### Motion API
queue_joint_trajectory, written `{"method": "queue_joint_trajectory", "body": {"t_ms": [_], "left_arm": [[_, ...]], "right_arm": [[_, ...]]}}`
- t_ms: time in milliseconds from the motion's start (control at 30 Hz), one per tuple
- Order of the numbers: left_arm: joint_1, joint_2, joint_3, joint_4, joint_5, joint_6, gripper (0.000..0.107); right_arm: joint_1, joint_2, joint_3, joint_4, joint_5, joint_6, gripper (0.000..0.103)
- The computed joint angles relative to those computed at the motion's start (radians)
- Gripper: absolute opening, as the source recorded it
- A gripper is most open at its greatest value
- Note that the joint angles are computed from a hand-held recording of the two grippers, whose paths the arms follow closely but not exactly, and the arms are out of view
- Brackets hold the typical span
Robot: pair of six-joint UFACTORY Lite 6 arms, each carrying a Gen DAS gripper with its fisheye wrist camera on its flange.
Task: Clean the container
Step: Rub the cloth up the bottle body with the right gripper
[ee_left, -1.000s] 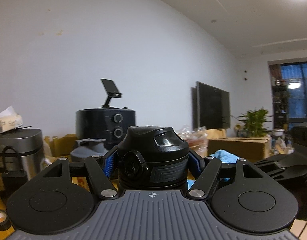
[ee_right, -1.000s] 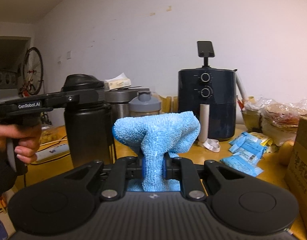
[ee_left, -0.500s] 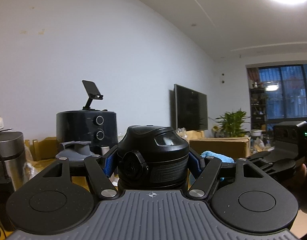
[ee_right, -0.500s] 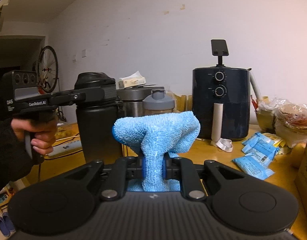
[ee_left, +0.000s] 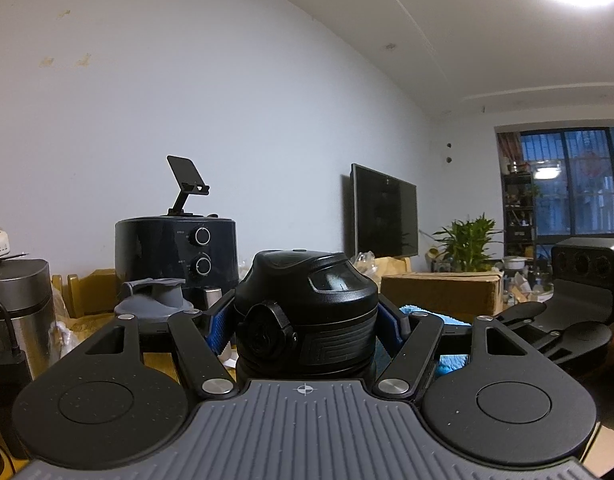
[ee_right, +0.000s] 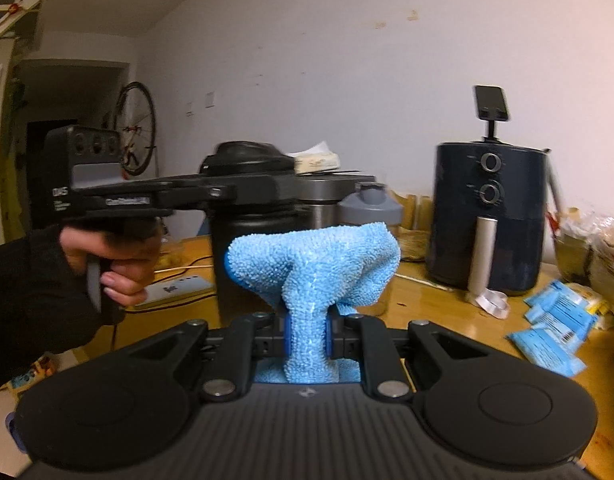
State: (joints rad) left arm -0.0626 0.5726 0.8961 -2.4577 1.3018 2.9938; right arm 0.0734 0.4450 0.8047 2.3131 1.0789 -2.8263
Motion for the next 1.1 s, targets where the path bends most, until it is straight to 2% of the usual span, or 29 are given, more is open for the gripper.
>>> {"method": "queue_joint_trajectory", "body": {"t_ms": [667, 1100], "left_arm": [[-0.002, -0.007, 0.028, -0.014, -0.056, -0.043, 0.068], [-0.005, 0.000, 0.023, -0.017, -0.040, -0.029, 0.068]], "right_arm": [[0.139, -0.014, 0.121, -0.009, -0.192, 0.047, 0.010], [0.154, -0.011, 0.140, -0.023, -0.281, 0.058, 0.009]]}}
